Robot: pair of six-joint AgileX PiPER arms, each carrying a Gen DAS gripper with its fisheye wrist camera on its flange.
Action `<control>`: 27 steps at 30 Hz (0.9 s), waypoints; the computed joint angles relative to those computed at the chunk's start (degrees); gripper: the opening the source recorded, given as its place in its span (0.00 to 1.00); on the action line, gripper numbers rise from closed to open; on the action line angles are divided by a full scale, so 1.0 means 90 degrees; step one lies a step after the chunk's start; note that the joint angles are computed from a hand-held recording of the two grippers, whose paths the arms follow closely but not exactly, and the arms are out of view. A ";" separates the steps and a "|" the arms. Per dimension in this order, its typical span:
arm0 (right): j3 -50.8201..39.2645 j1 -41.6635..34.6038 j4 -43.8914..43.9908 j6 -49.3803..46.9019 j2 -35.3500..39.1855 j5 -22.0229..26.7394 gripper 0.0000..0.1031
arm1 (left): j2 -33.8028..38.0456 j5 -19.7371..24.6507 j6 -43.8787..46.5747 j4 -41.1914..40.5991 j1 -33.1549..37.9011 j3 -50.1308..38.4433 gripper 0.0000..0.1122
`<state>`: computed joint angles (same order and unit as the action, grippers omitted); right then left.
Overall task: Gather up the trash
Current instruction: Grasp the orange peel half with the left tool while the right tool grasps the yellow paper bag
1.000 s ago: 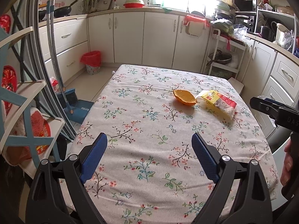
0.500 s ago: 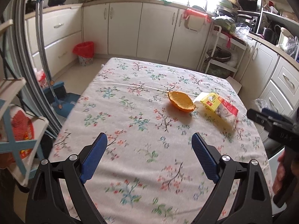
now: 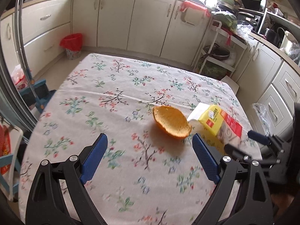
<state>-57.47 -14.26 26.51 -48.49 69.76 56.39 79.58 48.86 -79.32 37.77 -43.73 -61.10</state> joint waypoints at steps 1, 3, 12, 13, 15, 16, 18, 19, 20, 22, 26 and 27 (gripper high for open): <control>0.0011 0.0085 -0.0099 0.0075 0.0071 -0.0105 0.82 | 0.0078 -0.0128 0.0053 -0.0080 0.0119 -0.0031 0.78; -0.0010 0.0180 -0.0217 0.0177 0.0204 -0.0214 0.82 | 0.0263 -0.0382 0.0194 -0.0270 0.0347 -0.0114 0.78; -0.0073 0.0143 0.0003 0.0038 0.0480 -0.0090 0.47 | 0.1075 -0.1042 0.0758 -0.1039 0.0921 -0.0548 0.73; -0.0086 0.0154 0.0012 0.0039 0.0477 -0.0071 0.39 | 0.1143 -0.1087 0.0791 -0.1075 0.0930 -0.0594 0.68; -0.0065 0.0162 0.0071 0.0013 0.0459 -0.0083 0.19 | 0.1275 -0.1084 0.0836 -0.1004 0.0873 -0.0714 0.50; -0.0089 0.0103 0.0139 0.0002 0.0482 -0.0021 0.16 | 0.1346 -0.1012 0.0812 -0.0927 0.0819 -0.0790 0.44; -0.0102 0.0039 0.0210 -0.0029 0.0503 0.0018 0.10 | 0.1377 -0.1085 0.0904 -0.1029 0.0849 -0.0789 0.24; -0.0130 -0.0031 0.0276 -0.0086 0.0516 0.0095 0.09 | 0.1379 -0.1114 0.1028 -0.1146 0.0888 -0.0783 0.15; -0.0154 -0.0104 0.0365 -0.0144 0.0506 0.0148 0.09 | 0.1368 -0.1101 0.1029 -0.1145 0.0894 -0.0769 0.10; -0.0282 -0.0345 0.0626 -0.0312 0.0509 0.0399 0.07 | 0.1293 -0.1135 0.1051 -0.1172 0.0910 -0.0717 0.06; -0.0531 -0.0729 0.1045 -0.0564 0.0491 0.0919 0.06 | 0.1063 -0.1011 0.1088 -0.0989 0.0760 -0.0713 0.04; -0.0584 -0.0845 0.1150 -0.0643 0.0467 0.1080 0.06 | 0.0979 -0.0937 0.1056 -0.0868 0.0675 -0.0720 0.04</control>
